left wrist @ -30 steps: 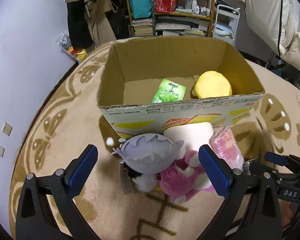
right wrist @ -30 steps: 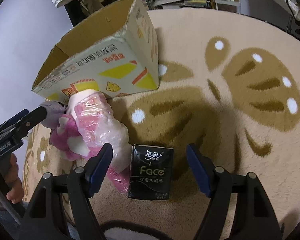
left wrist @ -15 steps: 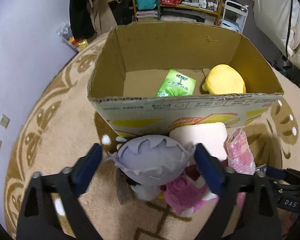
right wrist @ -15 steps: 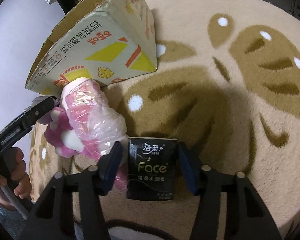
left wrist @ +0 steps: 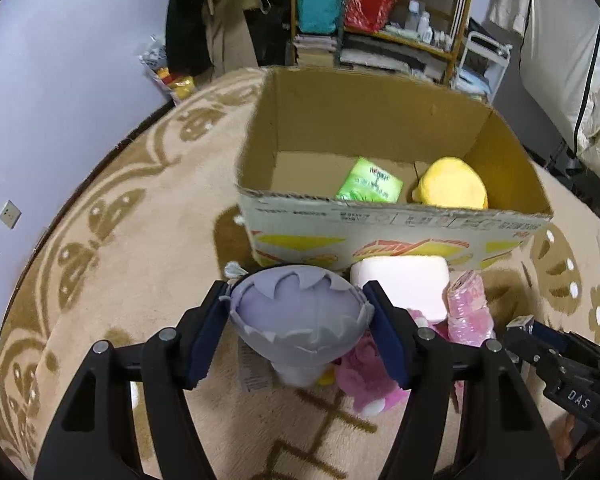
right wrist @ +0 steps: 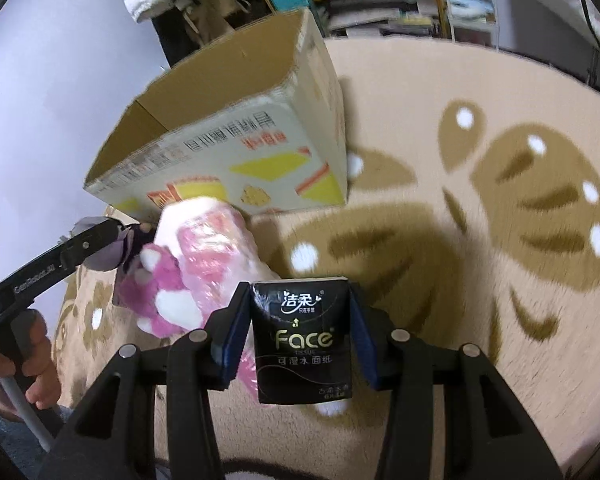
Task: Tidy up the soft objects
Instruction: 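Grasp the lavender plush with the left tool while the right tool lifts the black pack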
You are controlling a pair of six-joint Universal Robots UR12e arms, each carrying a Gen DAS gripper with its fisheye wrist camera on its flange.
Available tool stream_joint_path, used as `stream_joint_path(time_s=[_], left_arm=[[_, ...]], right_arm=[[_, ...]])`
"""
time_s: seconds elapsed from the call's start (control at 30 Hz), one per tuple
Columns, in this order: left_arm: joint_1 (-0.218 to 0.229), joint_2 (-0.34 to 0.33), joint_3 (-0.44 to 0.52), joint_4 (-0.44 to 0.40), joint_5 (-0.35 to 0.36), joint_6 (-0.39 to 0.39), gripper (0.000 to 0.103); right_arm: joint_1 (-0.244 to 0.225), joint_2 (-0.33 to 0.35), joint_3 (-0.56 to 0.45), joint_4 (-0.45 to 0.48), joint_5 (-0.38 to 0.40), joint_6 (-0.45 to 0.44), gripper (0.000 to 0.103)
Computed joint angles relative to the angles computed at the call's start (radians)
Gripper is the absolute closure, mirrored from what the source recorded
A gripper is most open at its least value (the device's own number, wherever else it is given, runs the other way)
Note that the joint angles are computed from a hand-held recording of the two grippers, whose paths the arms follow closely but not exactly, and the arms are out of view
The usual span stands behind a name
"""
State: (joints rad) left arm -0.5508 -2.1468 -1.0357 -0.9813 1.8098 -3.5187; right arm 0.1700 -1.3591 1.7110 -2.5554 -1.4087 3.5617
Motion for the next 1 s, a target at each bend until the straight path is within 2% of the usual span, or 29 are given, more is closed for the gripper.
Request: stream_joint_path(time_s=[0.23, 0.47, 0.73, 1.0], left_arm=[[-0.012, 0.048, -0.054, 0.053, 0.053, 0.014, 0.036], [-0.025, 0.089, -0.102, 0.099, 0.104, -0.007, 0.036], [-0.045, 0.112, -0.140, 0.187, 0.197, 0.028, 0.036], [-0.051, 0.108, -0.142, 0.285, 0.242, 0.062, 0.036]], right_arm=[[0.024, -0.014, 0.003, -0.111, -0.084, -0.050, 0.053], [0.055, -0.022, -0.003, -0.207, -0.169, -0.097, 0.053], [0.067, -0.026, -0.020, -0.279, -0.202, -0.140, 0.053], [0.074, -0.015, -0.049, -0.334, -0.234, -0.182, 0.053]])
